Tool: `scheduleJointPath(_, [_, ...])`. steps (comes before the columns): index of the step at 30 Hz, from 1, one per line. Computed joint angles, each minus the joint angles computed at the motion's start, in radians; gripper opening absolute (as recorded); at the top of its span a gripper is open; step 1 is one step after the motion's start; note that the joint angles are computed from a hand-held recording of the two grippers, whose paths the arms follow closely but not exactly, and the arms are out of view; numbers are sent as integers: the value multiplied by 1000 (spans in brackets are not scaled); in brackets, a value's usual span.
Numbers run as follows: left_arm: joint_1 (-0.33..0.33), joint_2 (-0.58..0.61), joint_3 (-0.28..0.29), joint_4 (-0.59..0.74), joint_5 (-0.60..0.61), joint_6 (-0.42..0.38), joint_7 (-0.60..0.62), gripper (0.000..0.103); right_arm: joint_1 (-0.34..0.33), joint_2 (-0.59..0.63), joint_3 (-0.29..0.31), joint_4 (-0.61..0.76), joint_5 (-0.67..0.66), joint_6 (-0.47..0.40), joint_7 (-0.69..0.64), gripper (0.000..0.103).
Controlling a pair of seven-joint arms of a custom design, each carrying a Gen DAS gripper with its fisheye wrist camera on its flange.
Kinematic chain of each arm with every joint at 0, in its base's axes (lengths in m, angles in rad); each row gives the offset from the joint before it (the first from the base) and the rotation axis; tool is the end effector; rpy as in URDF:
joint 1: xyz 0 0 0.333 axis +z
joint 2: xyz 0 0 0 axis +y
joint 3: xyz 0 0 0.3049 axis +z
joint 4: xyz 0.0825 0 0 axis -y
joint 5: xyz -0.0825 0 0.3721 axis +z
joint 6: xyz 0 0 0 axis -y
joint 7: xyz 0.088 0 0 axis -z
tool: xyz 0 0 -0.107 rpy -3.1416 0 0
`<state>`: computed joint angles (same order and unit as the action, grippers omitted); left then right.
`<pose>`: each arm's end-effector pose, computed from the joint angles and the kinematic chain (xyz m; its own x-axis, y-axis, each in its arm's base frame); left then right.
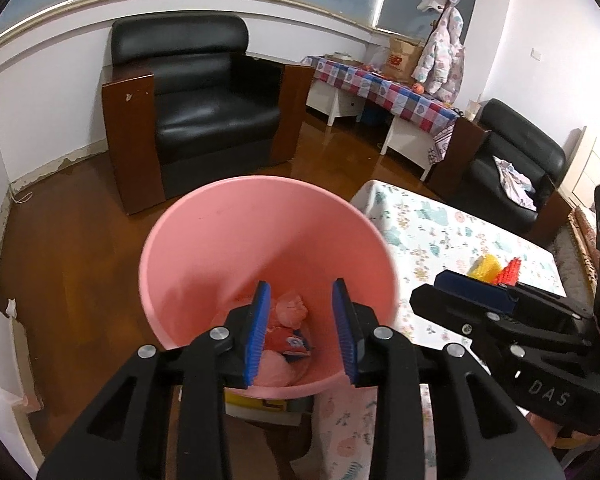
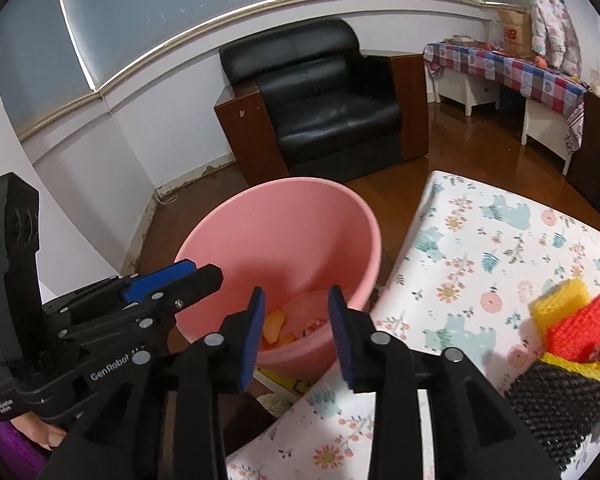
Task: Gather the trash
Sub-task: 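Carry both items over the pink bucket and open both grippers, then return to the pile and grasp the red foam net with the left gripper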
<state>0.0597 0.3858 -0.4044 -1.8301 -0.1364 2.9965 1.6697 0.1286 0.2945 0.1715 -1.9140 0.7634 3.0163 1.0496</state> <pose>0.6468 -0.1873 0.4287 -0.2969 -0.9364 0.1872 -0.6994 0.0797 -0.7103 0.6298 0.1320 0.4187 0.1863 -0.9417 -0.2801 -0.7092 0.0684 -0.7017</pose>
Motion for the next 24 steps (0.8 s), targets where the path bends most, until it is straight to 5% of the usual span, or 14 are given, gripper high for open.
scheduleJointPath(11, [41, -25, -95, -28, -95, -8, 118, 33, -21, -150, 2, -176, 169, 71, -124, 38])
scheduleJointPath(15, [63, -28, -149, -31, -164, -18, 205, 44, -1, -216, -37, -249, 232, 91, -171, 38])
scheduleJointPath(24, [14, -2, -181, 10, -252, -55, 365, 44, 59, -356, -162, -416, 399, 175, -265, 38])
